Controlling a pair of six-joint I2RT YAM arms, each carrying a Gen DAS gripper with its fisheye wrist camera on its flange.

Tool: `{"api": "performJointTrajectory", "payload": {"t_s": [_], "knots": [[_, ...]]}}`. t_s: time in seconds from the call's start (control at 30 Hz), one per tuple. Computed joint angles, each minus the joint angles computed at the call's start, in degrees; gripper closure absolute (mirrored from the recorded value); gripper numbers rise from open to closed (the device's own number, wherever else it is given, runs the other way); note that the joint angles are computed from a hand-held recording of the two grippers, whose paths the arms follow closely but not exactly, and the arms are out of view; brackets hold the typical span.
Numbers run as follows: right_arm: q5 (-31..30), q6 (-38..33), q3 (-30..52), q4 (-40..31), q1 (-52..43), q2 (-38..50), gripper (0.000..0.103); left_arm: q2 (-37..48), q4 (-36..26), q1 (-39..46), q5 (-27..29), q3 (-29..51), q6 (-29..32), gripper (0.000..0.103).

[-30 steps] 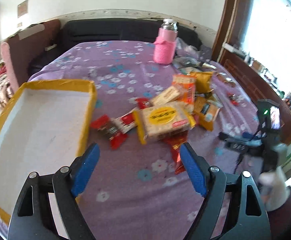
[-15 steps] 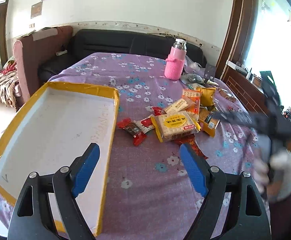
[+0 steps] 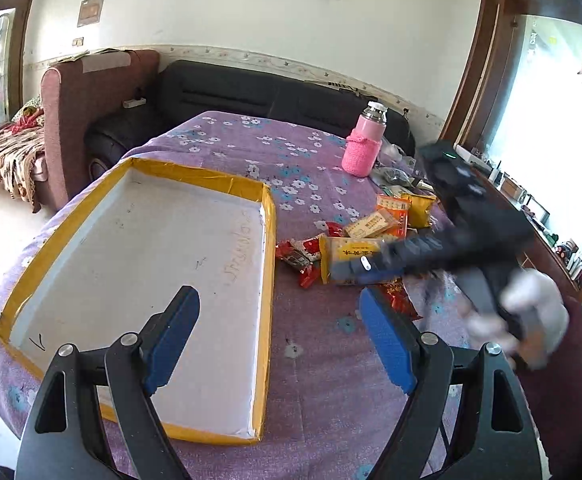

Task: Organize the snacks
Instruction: 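Lower the left tool toward the yellow-labelled cracker pack, then grasp the cracker pack with left tool while right tool grasps red candy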

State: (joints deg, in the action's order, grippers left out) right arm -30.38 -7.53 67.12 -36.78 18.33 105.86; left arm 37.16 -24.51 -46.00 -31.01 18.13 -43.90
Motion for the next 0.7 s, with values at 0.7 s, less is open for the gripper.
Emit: {"api": "performJointTrajectory", "payload": {"t_s": [0.7], "knots": [[-8.7, -3.8, 3.9, -5.7, -4.6, 6.6, 0.047, 0.3, 1.4, 3.8, 5.4, -1.3, 0.9, 0.02]]}}
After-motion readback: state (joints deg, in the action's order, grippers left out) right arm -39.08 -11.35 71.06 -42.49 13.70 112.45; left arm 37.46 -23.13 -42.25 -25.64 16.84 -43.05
